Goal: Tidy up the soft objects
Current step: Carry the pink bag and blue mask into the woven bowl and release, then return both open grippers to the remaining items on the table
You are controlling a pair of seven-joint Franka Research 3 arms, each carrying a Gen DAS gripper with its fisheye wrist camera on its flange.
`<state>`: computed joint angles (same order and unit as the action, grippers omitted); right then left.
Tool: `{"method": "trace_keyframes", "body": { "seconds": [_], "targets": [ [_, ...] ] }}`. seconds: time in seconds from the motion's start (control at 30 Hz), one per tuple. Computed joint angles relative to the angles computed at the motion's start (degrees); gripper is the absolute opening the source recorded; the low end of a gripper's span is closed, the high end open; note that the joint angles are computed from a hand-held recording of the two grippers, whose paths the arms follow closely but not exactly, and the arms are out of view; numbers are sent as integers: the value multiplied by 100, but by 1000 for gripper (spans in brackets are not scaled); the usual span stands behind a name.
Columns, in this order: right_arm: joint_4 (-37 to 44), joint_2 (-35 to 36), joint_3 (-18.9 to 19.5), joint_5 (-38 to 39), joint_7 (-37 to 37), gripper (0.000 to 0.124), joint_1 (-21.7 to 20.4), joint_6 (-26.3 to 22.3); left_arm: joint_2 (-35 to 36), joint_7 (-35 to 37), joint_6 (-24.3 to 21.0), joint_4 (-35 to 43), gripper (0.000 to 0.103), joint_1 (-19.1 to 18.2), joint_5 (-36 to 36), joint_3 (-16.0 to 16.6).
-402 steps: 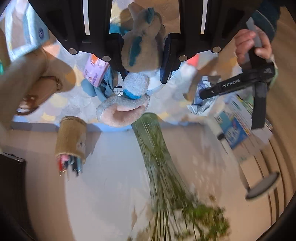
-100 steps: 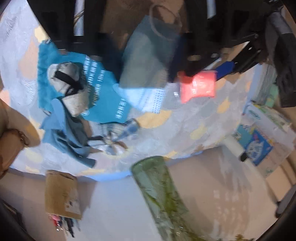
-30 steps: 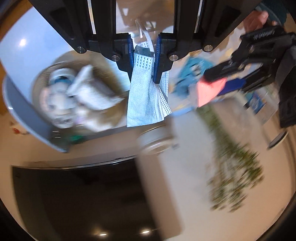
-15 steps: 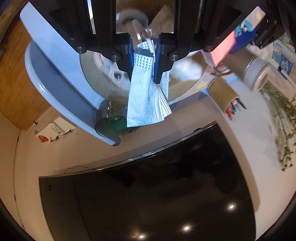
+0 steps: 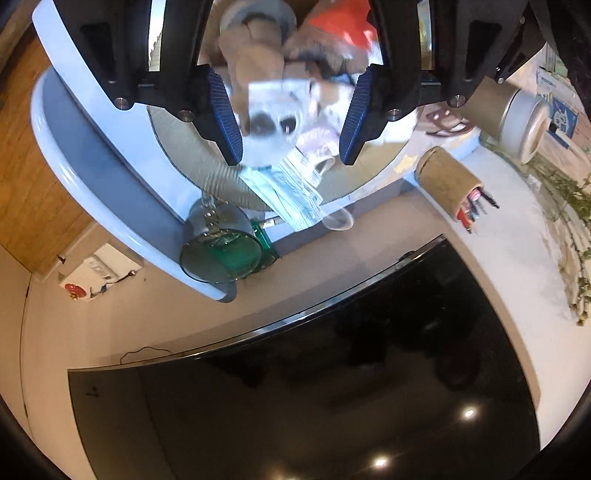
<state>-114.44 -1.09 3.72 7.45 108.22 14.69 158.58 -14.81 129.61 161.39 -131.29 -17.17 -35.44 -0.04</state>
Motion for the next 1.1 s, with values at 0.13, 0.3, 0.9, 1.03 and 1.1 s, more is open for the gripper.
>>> {"method": "trace_keyframes", "body": {
  "seconds": [0.13, 0.3, 0.9, 1.03, 1.1],
  "targets": [
    [-583, -620, 104, -53, 177, 59, 0, 176, -802, 258, 16, -631, 74, -164, -77, 158],
    [-1258, -1401, 356, -88, 334, 60, 12, 320, -1858, -31, -5, -1417, 74, -99, 358, 463],
    [-1140, -1384, 891, 315, -282, 60, 1106, 153, -2631, -744, -632, -1957, 75, 1857, 2204, 1965],
    [-427, -640, 959, 661, -879, 60, 1610, -154, -2195, -635, -701, -1769, 74, 1848, 1895, 2286],
    [20, -169, 1104, 162, -630, 60, 1659, -348, -2000, -528, -613, -1763, 74, 1893, 1798, 2285]
  ]
}}
